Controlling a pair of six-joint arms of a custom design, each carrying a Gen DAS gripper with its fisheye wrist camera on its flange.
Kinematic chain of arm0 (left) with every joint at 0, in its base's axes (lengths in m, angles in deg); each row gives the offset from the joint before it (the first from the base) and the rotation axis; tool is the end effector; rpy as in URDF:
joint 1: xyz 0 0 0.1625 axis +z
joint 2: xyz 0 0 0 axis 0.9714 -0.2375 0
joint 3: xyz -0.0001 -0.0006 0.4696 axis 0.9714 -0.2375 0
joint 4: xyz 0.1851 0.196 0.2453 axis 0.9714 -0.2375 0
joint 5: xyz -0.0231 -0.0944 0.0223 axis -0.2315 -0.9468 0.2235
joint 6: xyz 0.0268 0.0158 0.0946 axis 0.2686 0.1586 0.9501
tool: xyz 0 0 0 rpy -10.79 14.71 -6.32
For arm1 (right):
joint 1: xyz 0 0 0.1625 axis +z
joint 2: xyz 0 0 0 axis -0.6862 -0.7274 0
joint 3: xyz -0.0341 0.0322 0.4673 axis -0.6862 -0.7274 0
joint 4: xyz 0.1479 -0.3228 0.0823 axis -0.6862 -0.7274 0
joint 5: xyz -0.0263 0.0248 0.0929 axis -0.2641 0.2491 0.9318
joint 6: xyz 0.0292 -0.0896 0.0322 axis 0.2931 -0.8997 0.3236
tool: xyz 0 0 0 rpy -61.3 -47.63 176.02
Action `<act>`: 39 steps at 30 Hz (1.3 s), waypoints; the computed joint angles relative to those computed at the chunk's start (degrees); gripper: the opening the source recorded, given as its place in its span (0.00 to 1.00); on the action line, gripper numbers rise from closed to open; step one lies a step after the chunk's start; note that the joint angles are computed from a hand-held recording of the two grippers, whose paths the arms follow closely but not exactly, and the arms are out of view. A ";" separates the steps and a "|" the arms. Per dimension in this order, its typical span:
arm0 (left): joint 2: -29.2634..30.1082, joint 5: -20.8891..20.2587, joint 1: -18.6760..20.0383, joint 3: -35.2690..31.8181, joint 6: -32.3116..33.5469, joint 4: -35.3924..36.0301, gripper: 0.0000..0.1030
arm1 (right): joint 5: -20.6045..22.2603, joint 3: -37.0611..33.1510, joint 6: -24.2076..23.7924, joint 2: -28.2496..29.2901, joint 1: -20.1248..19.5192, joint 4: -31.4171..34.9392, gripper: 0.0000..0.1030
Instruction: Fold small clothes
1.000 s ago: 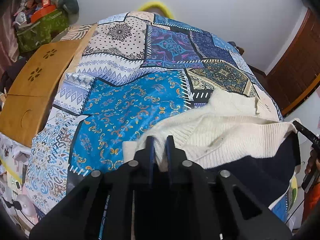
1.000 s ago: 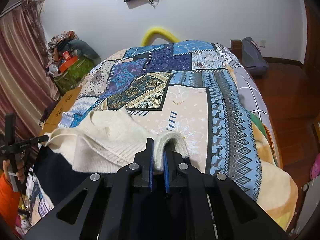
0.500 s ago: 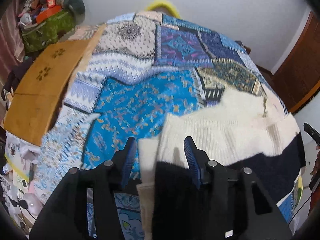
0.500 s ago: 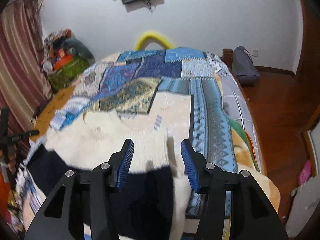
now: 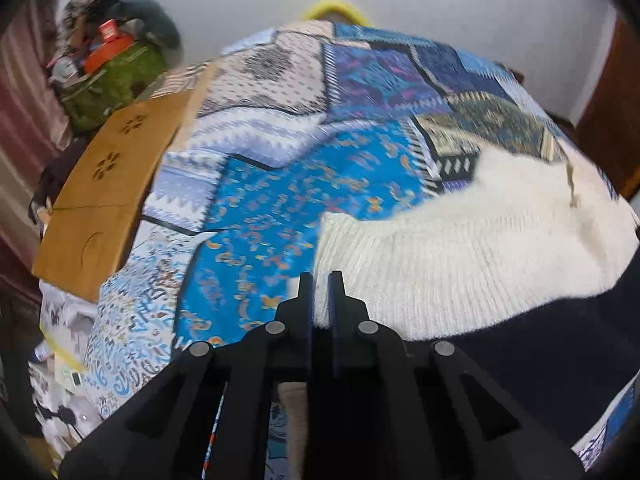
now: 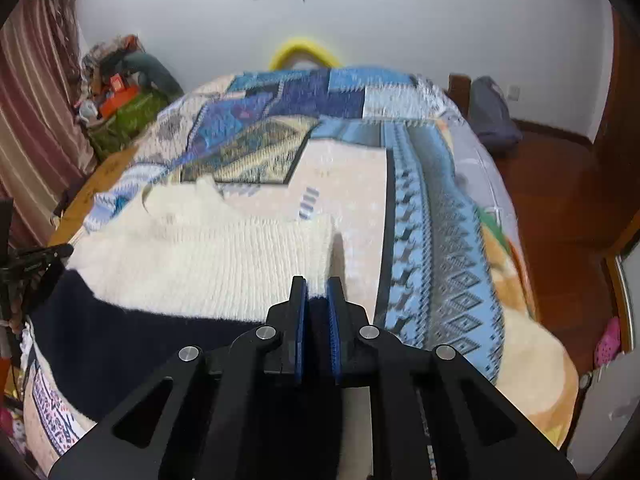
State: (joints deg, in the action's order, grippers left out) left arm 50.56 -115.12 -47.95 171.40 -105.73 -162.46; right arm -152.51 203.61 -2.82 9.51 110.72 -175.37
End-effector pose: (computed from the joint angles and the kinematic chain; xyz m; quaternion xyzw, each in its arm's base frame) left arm -0.2493 -0.3748 0.0067 -0.0739 0.8403 -0.3241 0.4282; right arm -0.0648 -0.5047 0.3328 0.3431 -0.9006 0.1971 0.1801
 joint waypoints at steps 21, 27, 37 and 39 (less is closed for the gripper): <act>-4.58 -2.57 -7.27 3.93 -1.74 -1.06 0.19 | 0.06 6.70 -6.22 -6.67 0.92 -5.90 0.38; -4.03 -3.24 -11.41 4.56 -0.58 -3.53 0.36 | 2.12 10.30 -8.46 -9.79 3.71 0.53 0.43; 3.49 -7.92 -9.79 5.21 7.70 -16.59 0.37 | -3.26 17.86 -10.44 -1.74 9.20 -5.37 0.44; 4.73 -8.57 -9.24 6.25 8.21 -20.06 0.38 | -5.20 18.85 -11.69 1.71 10.55 -10.86 0.44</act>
State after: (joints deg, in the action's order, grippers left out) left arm 55.28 -123.68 -57.19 177.66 -97.52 -182.52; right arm -157.71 222.46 -14.50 11.22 121.27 -186.23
